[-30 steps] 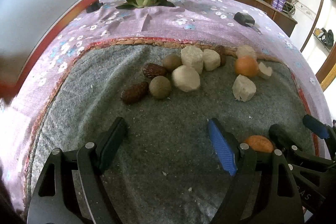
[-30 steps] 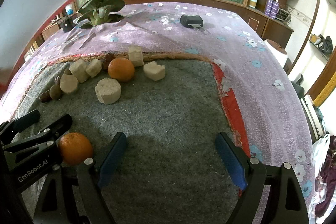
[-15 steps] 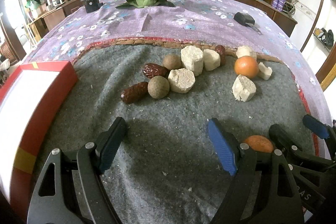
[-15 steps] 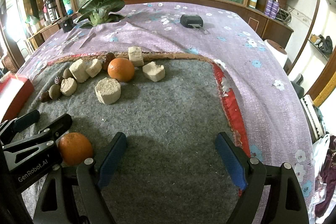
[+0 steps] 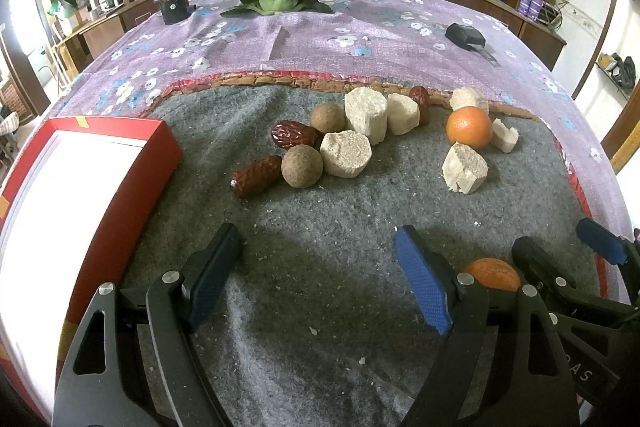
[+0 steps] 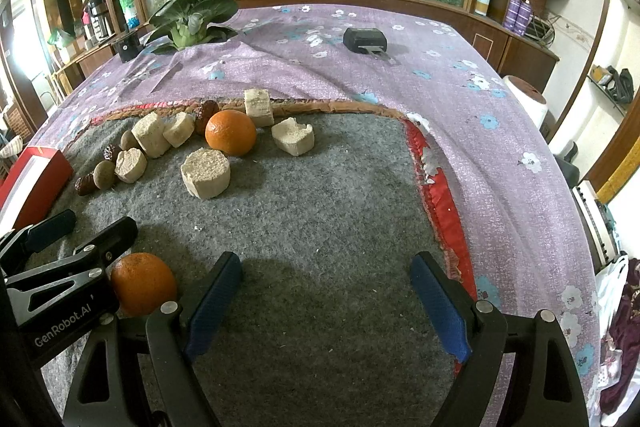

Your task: Organize fruits

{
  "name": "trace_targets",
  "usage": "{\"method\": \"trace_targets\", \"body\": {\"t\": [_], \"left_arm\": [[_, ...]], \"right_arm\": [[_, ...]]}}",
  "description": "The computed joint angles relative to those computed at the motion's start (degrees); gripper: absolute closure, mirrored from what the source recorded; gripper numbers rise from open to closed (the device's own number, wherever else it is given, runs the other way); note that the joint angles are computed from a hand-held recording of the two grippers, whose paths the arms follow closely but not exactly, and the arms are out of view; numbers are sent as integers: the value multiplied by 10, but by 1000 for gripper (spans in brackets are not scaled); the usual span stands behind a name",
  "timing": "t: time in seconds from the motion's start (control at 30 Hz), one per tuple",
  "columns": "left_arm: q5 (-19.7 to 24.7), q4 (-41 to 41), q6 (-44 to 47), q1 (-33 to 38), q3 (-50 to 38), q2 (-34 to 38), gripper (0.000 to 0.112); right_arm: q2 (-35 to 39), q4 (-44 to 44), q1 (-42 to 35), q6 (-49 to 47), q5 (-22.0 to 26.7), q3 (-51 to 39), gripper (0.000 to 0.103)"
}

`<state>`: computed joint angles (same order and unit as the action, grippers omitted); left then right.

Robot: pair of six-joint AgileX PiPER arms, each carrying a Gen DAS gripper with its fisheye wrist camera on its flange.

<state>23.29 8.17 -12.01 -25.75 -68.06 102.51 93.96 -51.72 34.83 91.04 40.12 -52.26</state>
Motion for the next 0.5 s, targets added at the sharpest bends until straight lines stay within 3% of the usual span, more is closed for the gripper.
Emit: {"method": "trace_targets", "body": {"t": [0.5], "left_arm": [[0, -2, 2, 1, 0, 0, 31]], "right_arm": [[0, -1, 0, 1, -2, 1, 17]]}}
